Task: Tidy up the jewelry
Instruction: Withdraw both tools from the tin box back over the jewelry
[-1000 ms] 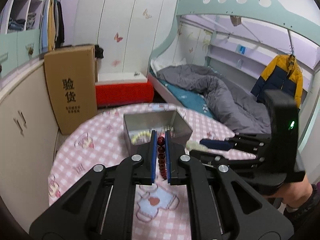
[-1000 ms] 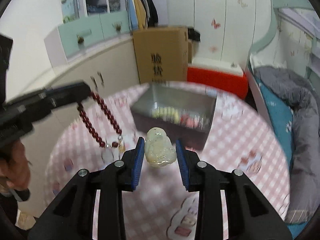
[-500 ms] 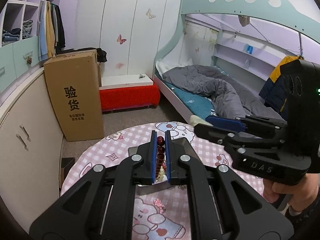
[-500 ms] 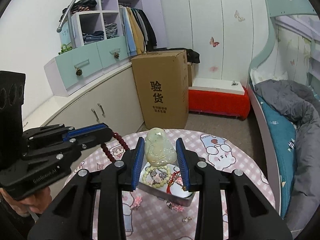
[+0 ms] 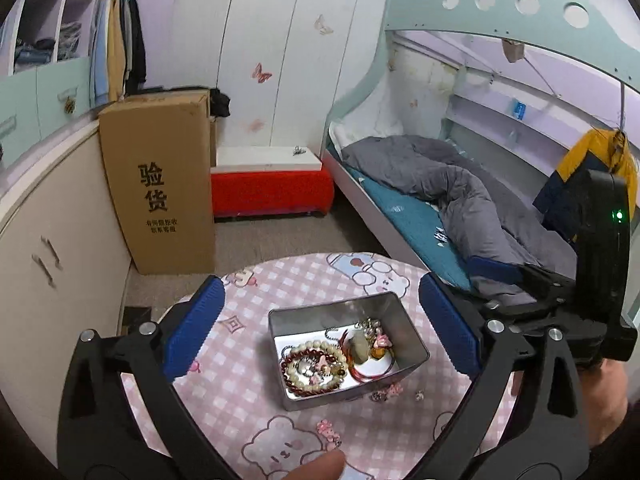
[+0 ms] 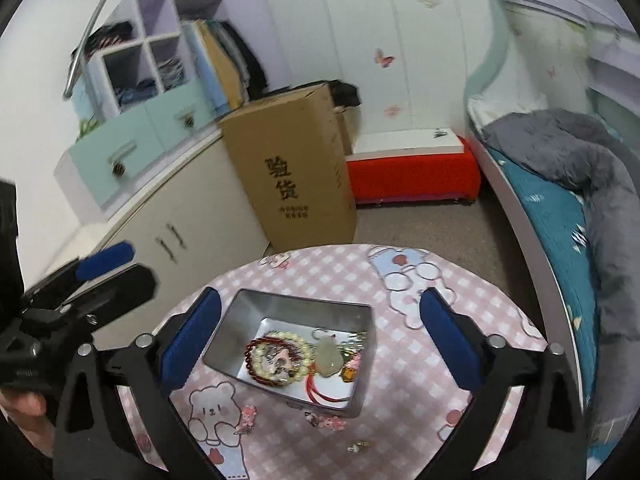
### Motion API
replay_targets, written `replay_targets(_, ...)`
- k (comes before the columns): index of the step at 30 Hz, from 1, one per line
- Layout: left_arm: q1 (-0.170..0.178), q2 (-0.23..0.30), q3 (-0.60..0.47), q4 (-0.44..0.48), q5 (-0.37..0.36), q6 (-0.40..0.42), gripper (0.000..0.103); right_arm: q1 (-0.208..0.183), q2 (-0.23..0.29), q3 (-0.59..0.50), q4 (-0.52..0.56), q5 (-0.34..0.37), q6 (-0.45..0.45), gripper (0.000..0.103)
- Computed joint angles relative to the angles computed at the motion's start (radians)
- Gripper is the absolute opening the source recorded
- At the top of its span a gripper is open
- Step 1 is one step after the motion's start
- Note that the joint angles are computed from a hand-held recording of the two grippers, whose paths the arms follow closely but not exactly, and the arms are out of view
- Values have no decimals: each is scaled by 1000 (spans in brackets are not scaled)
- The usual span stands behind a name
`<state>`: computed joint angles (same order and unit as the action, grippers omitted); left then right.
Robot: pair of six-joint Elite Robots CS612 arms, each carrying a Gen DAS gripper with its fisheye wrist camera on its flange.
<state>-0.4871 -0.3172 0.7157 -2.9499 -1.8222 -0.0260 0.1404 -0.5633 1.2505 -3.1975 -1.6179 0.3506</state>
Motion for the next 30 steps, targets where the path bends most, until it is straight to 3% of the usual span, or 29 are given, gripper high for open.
replay_targets(8, 2, -43, 98, -80, 83, -43, 96, -2, -29, 59, -34, -78, 54, 96)
replay_targets(30, 18, -116, 263, -196, 109, -77, 96, 9, -58, 110, -81, -111, 33, 96)
